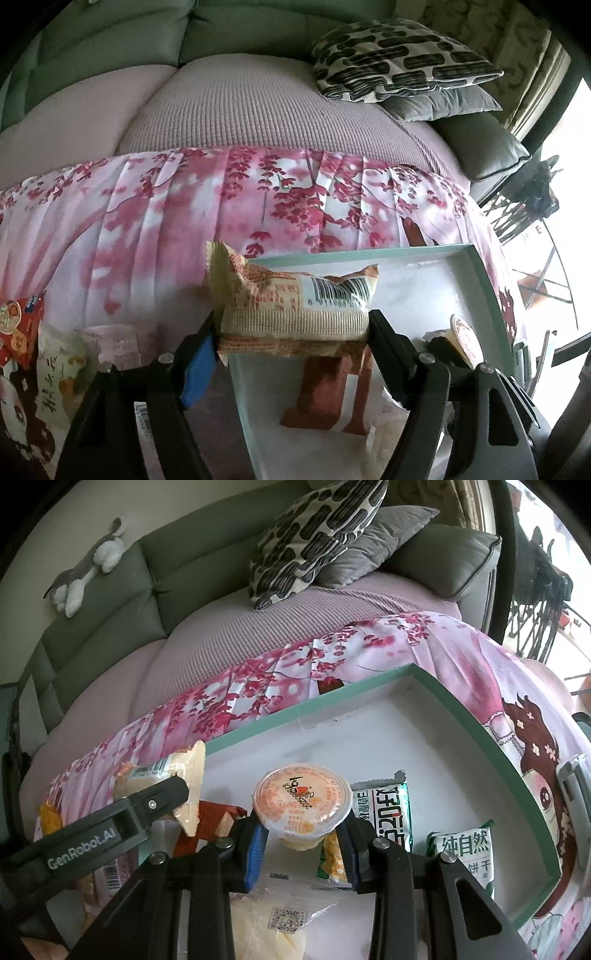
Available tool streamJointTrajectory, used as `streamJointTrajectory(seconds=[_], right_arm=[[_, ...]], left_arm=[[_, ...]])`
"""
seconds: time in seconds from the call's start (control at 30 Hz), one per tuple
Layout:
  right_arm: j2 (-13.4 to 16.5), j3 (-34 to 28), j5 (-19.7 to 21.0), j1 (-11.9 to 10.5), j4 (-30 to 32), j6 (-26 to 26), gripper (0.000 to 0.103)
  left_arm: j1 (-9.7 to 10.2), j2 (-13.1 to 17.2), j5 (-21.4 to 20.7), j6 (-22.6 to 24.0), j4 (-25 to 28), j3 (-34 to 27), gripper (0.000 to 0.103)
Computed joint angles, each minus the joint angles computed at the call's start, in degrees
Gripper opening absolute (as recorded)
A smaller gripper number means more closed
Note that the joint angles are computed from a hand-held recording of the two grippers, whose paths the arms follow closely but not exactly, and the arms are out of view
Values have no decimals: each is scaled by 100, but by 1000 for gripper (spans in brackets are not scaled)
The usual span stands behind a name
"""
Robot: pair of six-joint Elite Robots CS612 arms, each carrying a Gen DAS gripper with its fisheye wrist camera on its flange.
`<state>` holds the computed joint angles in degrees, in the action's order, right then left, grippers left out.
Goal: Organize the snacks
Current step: 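Lower the bread bag and pudding cup into the tray and open both grippers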
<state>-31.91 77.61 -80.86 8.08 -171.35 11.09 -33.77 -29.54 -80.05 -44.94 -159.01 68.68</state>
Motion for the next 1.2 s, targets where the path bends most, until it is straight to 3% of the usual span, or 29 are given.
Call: streamJointTrajectory(seconds=[0.23, 0.37, 0.57, 0.67, 1.07, 1.2], right_arm=[[-32, 10, -61, 10, 59, -44, 39], [-70, 39, -143, 22, 54, -117, 57], [-156, 112, -181, 11, 39, -88, 59], [-181, 116, -241, 9, 154, -97, 68], [-197, 114, -279, 14, 321, -188, 101], [-196, 124, -322, 35, 245, -283, 103]], left_arm=[[-18, -68, 60, -26, -194, 131, 84], [-21, -147, 131, -90, -311, 245, 87], [-27, -260, 142, -92, -560, 414, 89], [-28, -336, 136, -217, -796, 572, 97], [-59, -713, 1075, -922, -839, 1267, 98], [-67, -734, 1081, -949, -734, 1357, 98]])
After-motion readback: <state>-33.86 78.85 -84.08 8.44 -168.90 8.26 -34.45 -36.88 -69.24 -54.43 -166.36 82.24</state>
